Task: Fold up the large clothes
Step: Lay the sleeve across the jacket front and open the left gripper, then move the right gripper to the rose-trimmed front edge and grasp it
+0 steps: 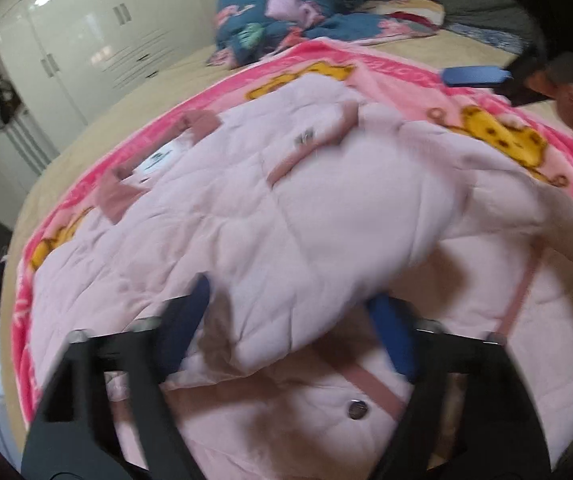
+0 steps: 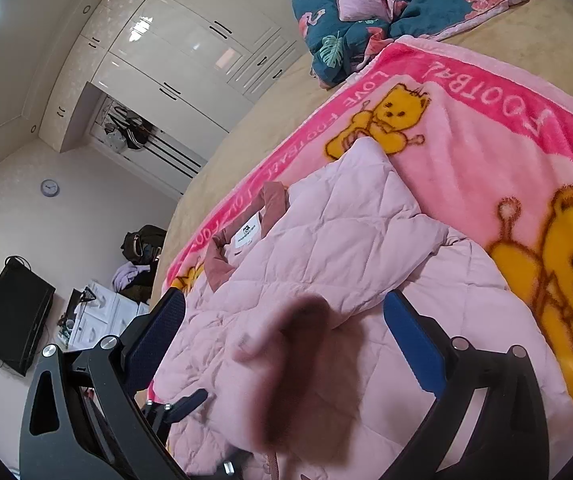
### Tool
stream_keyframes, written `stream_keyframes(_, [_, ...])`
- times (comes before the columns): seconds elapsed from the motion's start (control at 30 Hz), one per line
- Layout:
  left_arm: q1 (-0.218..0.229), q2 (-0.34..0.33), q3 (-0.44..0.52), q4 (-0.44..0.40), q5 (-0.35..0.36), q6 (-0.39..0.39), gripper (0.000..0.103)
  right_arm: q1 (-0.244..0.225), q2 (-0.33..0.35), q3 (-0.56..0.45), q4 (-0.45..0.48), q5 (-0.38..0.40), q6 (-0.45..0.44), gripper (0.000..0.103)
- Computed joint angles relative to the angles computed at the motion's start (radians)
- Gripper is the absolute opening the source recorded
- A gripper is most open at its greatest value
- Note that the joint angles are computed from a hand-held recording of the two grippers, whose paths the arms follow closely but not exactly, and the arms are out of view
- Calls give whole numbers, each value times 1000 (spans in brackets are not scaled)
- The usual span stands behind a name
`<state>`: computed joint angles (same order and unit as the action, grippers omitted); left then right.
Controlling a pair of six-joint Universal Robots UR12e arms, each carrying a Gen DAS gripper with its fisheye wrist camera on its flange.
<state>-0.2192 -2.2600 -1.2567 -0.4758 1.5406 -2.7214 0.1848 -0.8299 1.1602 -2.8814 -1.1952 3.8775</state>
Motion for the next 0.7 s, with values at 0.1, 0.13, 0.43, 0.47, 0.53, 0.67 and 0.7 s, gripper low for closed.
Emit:
stream_keyframes(0.1, [-6,12,-10,-12,-13,74,78,0,-3,0,6,1,-8,99])
stream_keyframes(0.13, [-4,17,-13,-15,-30,81,81,0,-5,0,10,4,-17,99])
stream_keyframes(0.43, [65,60,-20,39,-167,-130,94,3,-16,-2,111,25,-117,99])
stream_keyframes(0.47, [71,59,-14,42,-134,-168,94,6,-14,-3,132,35,-131,99])
stream_keyframes(0.53, [83,57,-6,46,-53,-243,94,12,-9,-7,165,57,-153,99])
stream_keyframes(0.67, [119,60,1,22,-30,-396,94,24,10,-20,230,119,-163,99])
stream_keyframes(0.7, [130,62,-2,26,-40,-431,94,27,13,-23,243,127,-161,99])
